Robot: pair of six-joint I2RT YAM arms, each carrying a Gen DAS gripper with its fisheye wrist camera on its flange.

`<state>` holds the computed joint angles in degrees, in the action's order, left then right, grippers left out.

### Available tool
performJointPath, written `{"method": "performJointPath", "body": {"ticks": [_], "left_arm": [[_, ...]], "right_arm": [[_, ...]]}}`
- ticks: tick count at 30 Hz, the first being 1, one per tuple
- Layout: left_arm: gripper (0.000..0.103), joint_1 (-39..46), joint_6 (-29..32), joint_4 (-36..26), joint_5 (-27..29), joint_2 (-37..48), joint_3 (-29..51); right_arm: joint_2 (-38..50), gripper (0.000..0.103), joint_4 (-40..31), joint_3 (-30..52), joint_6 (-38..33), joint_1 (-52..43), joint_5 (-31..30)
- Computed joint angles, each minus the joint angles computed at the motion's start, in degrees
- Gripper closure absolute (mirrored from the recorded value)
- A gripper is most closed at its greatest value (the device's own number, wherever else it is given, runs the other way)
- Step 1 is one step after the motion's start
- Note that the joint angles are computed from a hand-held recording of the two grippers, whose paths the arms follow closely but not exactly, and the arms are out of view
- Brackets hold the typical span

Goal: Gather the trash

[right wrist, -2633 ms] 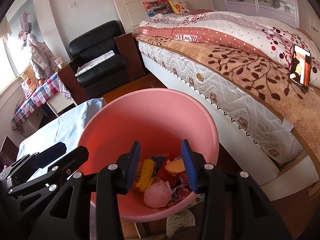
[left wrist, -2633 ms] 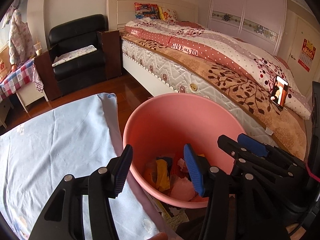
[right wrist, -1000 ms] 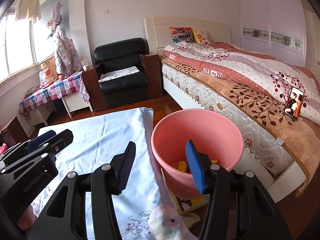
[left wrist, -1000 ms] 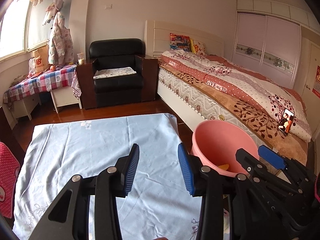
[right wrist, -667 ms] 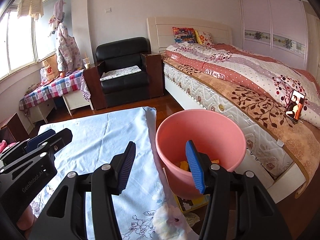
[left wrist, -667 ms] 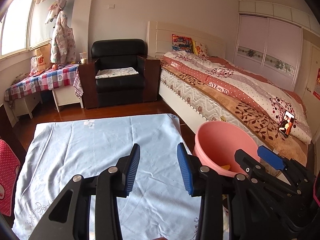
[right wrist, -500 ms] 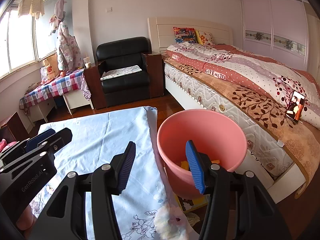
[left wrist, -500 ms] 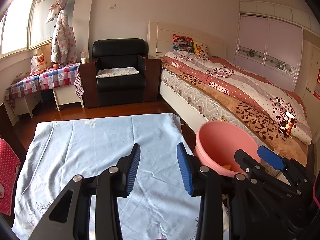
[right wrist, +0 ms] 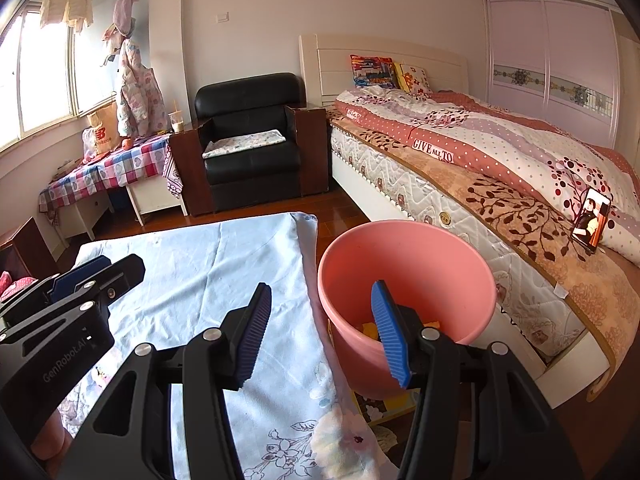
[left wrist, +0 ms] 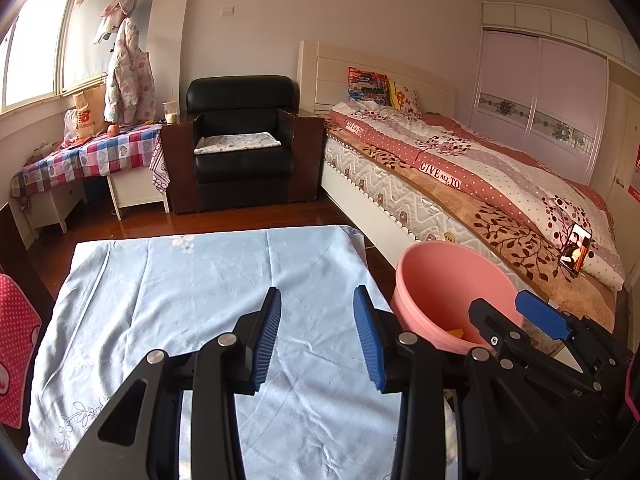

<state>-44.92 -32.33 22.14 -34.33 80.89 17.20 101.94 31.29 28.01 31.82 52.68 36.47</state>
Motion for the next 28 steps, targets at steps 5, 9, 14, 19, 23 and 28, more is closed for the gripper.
{"method": "performJointPath", "body": {"ticks": [5,9,14,19,23,28], "left_arm": [[0.066,0.09,0.09,-0.03,0.1,-0.12,-0.06],[0.066,0.22,0.05,0.13,0.21,-0.07,-0.22],[0.066,0.26,0.02,0.85,0.39,0.1,-0.9],[0.066,0.58,-0.05,3.37,0.62,1.92,-2.06],[0.066,1.52,-0.31,3.4,1.87,3.5,-1.68],[0.066,1.6,-0.44,3.28,1.85,4.38,-1.03]], "right_arm": [[0.2,0.05,-0.09,0.15,0.07,-0.1,-0.03],[0.35,0.05,0.1,0.2,-0.15,-0.49,-0.27],[0.33,0.05,-0.09,0.26,-0.08,-0.51,-0.32],[0.46,0.05,0.25,0.05,-0.43,-1.08,-0.68],[1.01,0.05,0.9,-0.13,-0.69,-1.87,-1.21],[1.26,0.05,1.15,-0.16,-0.7,-1.94,-1.27]]}}
